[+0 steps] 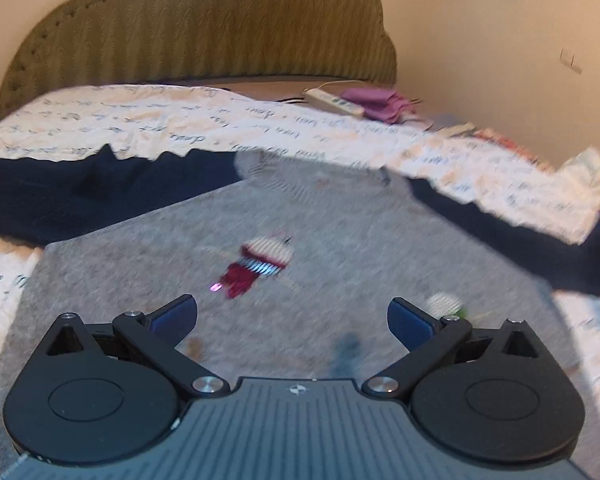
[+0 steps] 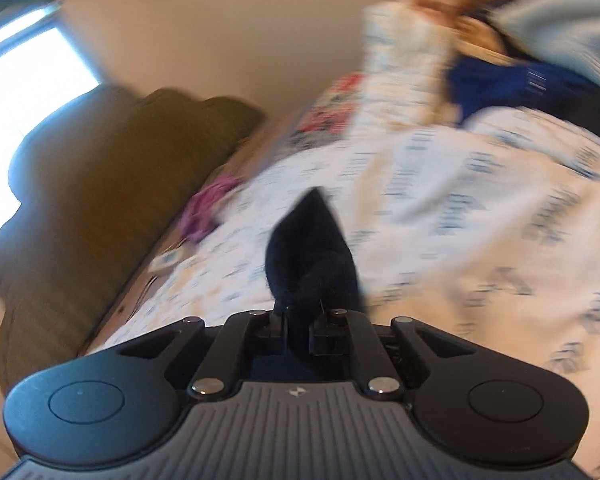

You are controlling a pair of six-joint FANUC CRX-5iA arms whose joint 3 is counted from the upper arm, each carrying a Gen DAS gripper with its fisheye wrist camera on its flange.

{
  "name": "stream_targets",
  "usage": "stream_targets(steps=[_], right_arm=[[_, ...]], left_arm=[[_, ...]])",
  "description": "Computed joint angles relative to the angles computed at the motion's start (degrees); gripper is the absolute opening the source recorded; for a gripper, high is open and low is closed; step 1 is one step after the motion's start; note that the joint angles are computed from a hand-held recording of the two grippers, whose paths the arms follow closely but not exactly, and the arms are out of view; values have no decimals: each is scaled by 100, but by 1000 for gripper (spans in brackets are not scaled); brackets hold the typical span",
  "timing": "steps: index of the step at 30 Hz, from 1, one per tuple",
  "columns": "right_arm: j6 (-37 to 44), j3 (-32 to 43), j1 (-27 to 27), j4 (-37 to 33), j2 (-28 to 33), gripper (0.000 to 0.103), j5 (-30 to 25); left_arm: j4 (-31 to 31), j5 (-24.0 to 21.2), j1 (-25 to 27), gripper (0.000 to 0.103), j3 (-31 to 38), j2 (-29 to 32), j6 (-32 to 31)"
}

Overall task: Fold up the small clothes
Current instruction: 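Grasp a navy sleeve cuff with the left tool and fold it across the grey body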

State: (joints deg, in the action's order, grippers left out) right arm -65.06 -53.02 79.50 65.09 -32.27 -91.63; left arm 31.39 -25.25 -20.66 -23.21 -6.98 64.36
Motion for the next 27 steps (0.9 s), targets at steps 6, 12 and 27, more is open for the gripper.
stream_targets(steps=[6, 12, 27], right_arm=[[713, 691, -1585, 1367, 1108, 8, 3056], [495, 1533, -2317, 1928, 2534, 9, 4881], [-1453, 887, -751, 1641, 2388, 22, 3343]], left_arm=[[2180, -957, 62, 102, 429, 703, -608], [3177, -1732, -62, 102, 803, 1430, -615], [2941, -2119, -437, 99, 1774, 2387, -38]])
